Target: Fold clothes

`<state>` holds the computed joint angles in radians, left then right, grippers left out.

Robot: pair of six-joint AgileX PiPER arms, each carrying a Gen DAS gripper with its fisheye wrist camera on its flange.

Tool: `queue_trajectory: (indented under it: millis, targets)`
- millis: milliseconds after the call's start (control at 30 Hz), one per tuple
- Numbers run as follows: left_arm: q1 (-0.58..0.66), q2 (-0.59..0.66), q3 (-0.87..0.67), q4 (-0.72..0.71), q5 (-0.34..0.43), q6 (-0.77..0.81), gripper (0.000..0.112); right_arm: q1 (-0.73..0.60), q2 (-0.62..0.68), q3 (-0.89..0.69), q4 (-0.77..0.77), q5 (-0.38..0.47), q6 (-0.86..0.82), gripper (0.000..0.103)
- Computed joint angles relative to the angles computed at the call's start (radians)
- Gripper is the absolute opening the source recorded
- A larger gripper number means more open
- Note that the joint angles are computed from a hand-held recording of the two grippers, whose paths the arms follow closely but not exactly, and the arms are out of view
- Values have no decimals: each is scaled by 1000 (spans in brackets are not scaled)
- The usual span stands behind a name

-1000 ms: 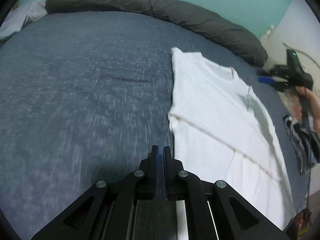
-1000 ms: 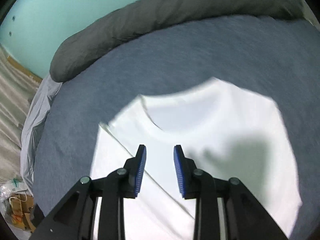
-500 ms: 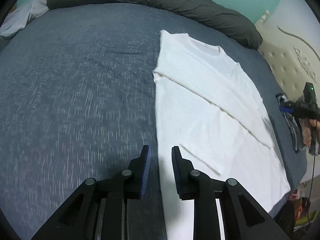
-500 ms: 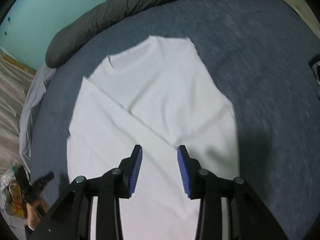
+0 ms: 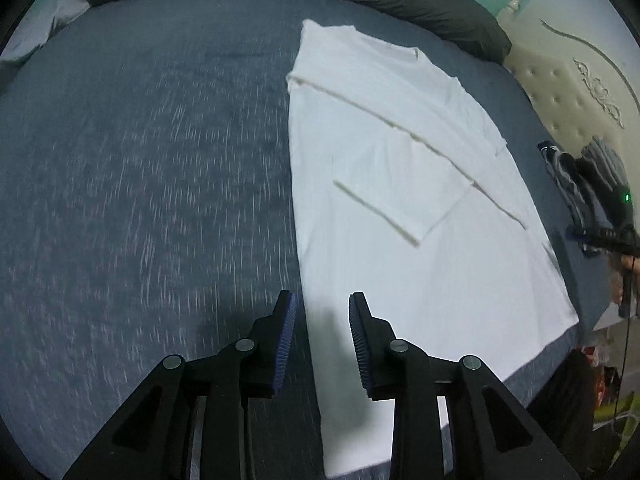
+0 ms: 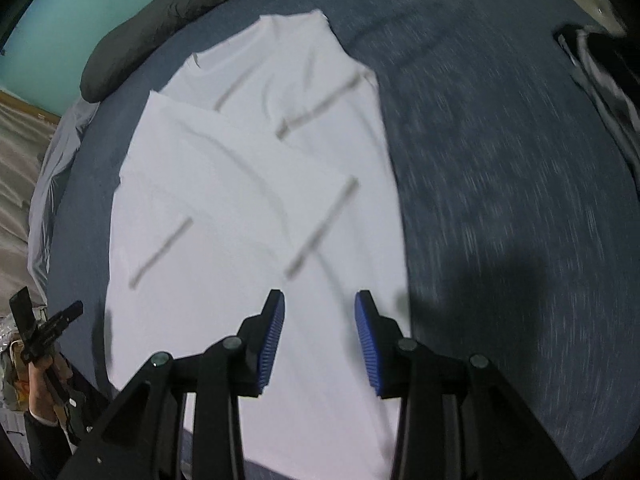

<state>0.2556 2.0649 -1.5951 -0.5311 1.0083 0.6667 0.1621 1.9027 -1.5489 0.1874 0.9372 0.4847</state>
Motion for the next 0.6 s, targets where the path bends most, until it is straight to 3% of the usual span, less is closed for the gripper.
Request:
queue_trajectory:
  millis: [300, 400, 600]
  targets:
    - [19, -60, 159, -32, -11, 58, 35, 38, -164, 276, -4, -51, 29, 37]
    - [16, -75, 198, -21, -22, 55, 35, 51, -211, 350, 18, -85, 21, 46]
    - [20, -96, 264, -21, -37, 62, 35, 65, -293, 508, 57, -158, 26, 47]
